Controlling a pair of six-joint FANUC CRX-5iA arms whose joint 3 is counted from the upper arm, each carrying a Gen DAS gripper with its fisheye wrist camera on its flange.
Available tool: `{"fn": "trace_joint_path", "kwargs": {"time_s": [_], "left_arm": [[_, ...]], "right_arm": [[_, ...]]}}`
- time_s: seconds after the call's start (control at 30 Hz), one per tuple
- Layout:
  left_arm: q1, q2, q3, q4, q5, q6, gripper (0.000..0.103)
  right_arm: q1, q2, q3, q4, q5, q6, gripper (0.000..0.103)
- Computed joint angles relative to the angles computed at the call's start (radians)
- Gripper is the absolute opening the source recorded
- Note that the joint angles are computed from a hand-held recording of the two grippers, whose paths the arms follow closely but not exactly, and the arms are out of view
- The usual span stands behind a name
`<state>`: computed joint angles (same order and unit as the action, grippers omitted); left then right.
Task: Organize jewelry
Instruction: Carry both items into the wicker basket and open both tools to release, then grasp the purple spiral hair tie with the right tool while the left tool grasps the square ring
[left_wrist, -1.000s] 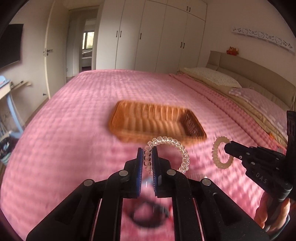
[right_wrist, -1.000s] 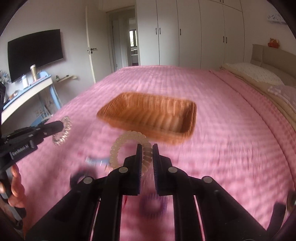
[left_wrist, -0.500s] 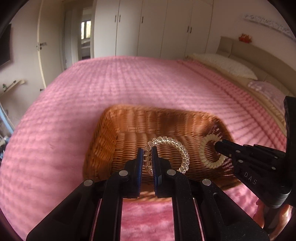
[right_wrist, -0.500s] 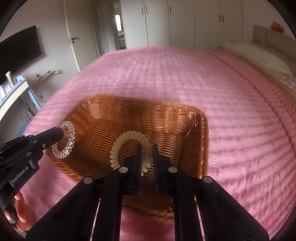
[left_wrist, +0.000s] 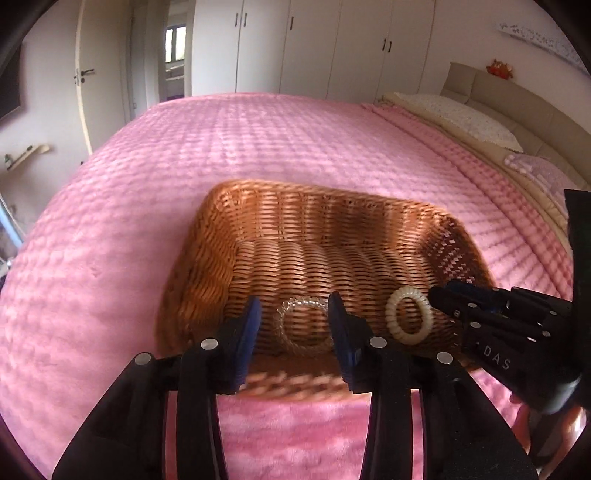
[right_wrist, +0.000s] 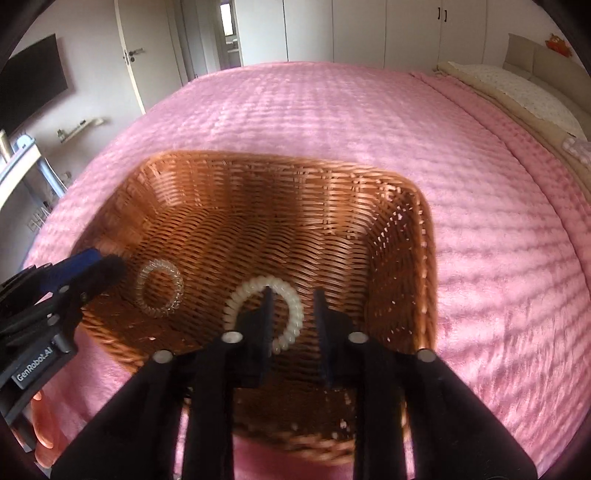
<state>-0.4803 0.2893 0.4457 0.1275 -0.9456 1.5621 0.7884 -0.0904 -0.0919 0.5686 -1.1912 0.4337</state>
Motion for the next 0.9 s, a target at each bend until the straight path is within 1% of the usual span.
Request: {"fn": "trace_joint_path", "kwargs": {"time_s": [0.03,0.13,0.2,0.27,0.37,0.4,0.47,0.53,0.63,0.73,0.83,0.9], "left_arm": [[0.005,-0.017,-0.019,0.018,0.010,-0.010,0.036],[0.025,-0.103,-0.115,0.078,0.060,-0.047,0.037],[0.040,-0.183,-0.201,0.123,0.102,-0.083,0.038],[0.049,-0.263,-0.276,0.146,0.129,-0.108,0.040],[0.065,-0.371,-0.380,0.180,0.159,-0.145,0.040],[0.072,-0.414,-0.424,0.199,0.169,-0.164,0.040],[0.082,-0.493,-0.500,0.209,0.181,-0.177,0.040],[0.096,-0.561,-0.570,0.222,0.191,-0.190,0.040],[0.117,-0.647,-0.666,0.240,0.188,-0.200,0.040],[0.140,-0.712,-0.751,0.266,0.181,-0.217,0.040],[0.160,-0.759,-0.833,0.290,0.160,-0.233,0.040],[0.165,-0.772,-0.855,0.272,0.140,-0.222,0.040]], "right_arm": [[0.012,-0.015,-0.008,0.012,-0.003,-0.011,0.032],[0.072,-0.079,-0.048,0.055,-0.006,-0.057,0.033],[0.131,-0.129,-0.082,0.097,-0.026,-0.100,0.033],[0.196,-0.175,-0.116,0.142,-0.049,-0.145,0.033],[0.343,-0.253,-0.194,0.253,-0.123,-0.248,0.033],[0.379,-0.266,-0.209,0.281,-0.148,-0.269,0.033],[0.478,-0.300,-0.261,0.352,-0.222,-0.336,0.033],[0.555,-0.324,-0.302,0.392,-0.271,-0.396,0.033],[0.642,-0.357,-0.356,0.408,-0.320,-0.483,0.033],[0.697,-0.364,-0.393,0.385,-0.376,-0.543,0.033],[0.725,-0.383,-0.437,0.341,-0.379,-0.613,0.033],[0.733,-0.406,-0.467,0.305,-0.365,-0.660,0.033]]}}
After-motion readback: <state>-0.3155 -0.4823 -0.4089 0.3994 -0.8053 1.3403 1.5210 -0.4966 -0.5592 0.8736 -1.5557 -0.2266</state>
